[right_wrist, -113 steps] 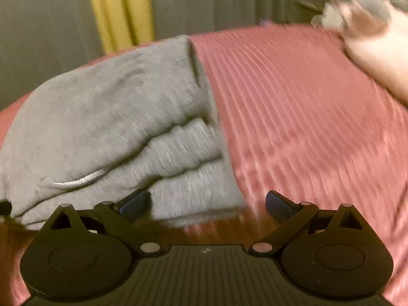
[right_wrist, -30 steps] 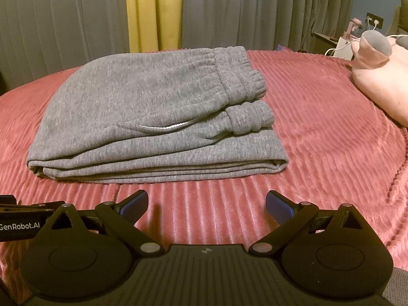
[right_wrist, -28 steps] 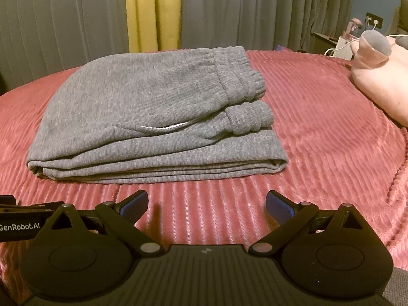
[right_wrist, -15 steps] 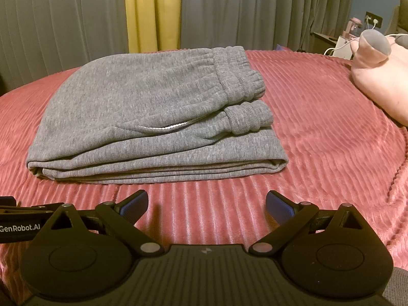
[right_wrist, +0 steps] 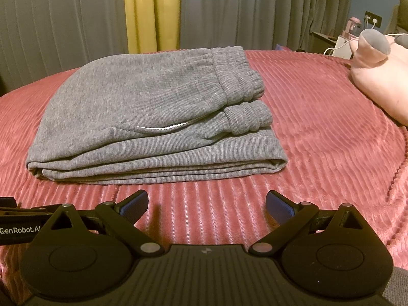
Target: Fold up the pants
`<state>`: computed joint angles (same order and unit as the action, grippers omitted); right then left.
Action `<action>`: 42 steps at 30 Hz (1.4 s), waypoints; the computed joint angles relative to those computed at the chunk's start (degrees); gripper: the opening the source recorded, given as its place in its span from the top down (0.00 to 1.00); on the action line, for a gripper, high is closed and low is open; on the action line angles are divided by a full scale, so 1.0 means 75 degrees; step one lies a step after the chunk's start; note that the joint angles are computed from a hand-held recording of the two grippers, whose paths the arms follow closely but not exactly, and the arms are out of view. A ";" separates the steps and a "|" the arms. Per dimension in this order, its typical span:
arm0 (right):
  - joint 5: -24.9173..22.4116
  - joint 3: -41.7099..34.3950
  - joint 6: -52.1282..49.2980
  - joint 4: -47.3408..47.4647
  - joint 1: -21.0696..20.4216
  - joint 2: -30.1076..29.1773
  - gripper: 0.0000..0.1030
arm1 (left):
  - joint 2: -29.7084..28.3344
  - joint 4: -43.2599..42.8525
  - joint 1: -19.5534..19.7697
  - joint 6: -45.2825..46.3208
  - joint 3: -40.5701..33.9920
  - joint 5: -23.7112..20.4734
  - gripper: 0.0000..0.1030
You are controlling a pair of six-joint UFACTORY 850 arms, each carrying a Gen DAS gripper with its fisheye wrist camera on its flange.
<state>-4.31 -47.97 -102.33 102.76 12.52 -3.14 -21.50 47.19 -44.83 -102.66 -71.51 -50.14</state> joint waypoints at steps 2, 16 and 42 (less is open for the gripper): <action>0.0001 0.0002 -0.0166 0.0156 -0.0003 -0.0001 0.04 | -0.0001 -0.0009 0.0000 0.0011 0.0000 0.0001 0.03; 0.0042 0.0020 -0.0364 0.0386 0.0015 0.0016 0.04 | 0.0001 -0.0008 0.0004 0.0021 -0.0001 0.0010 0.03; 0.0032 0.0024 -0.0719 0.0743 0.0011 0.0013 0.04 | -0.0013 -0.0021 -0.0005 0.0048 -0.0017 -0.0004 0.03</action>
